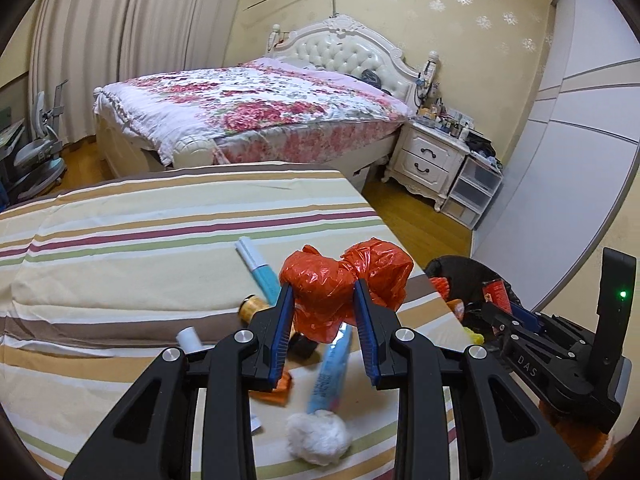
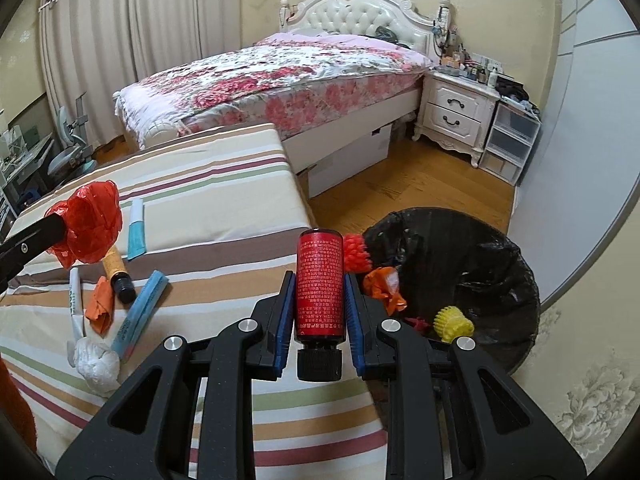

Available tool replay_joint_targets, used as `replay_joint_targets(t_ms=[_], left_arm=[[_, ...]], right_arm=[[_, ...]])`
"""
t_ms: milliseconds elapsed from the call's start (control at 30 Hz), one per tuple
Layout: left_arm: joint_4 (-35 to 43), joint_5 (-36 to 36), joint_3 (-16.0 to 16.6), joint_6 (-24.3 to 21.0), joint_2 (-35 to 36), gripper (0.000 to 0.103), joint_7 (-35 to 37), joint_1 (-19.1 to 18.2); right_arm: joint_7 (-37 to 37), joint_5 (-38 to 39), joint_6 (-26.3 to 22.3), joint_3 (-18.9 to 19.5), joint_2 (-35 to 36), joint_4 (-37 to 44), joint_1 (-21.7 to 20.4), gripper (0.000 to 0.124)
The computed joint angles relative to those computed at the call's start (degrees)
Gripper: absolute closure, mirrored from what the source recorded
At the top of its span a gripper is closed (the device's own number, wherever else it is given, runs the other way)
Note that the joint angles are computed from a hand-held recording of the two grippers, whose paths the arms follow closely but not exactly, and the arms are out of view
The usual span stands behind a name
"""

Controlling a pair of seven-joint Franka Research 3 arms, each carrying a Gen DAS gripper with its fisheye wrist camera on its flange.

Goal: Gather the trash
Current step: 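Carry red bag and red can over the black bin and open both tools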

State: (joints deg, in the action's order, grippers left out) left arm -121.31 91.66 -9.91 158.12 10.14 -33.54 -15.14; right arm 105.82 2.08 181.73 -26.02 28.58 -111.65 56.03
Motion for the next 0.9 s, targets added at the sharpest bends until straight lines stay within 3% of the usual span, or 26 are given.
replay_joint_targets(t_ms=[233,367,833,900], left_arm=[[10.36,-5.69,0.41,1.06,8.16,0.072,10.30,-2.65],[16.83,-10.37,1.56,2.08,13.32,0.072,17.88,-5.12],[40.43,-29.69,3.68,-0.26,31.62,0.072,46.05,-11.28],[42.84,-32.68,3.65,-1.42,33.57,0.066,50.38,-11.64]], right_arm=[[1.20,2.56,1.74,-5.89,-0.07,-2.18,1.78,0.101],[0.41,4.96,2.04,-6.73,0.40,-2.40,1.02,0.101],[-0.89,9.47,0.98,-1.90,4.26,2.00,-8.03,0.100],[0.03,9.72,0.30,-1.78,5.28,3.08,-8.67,0.094]])
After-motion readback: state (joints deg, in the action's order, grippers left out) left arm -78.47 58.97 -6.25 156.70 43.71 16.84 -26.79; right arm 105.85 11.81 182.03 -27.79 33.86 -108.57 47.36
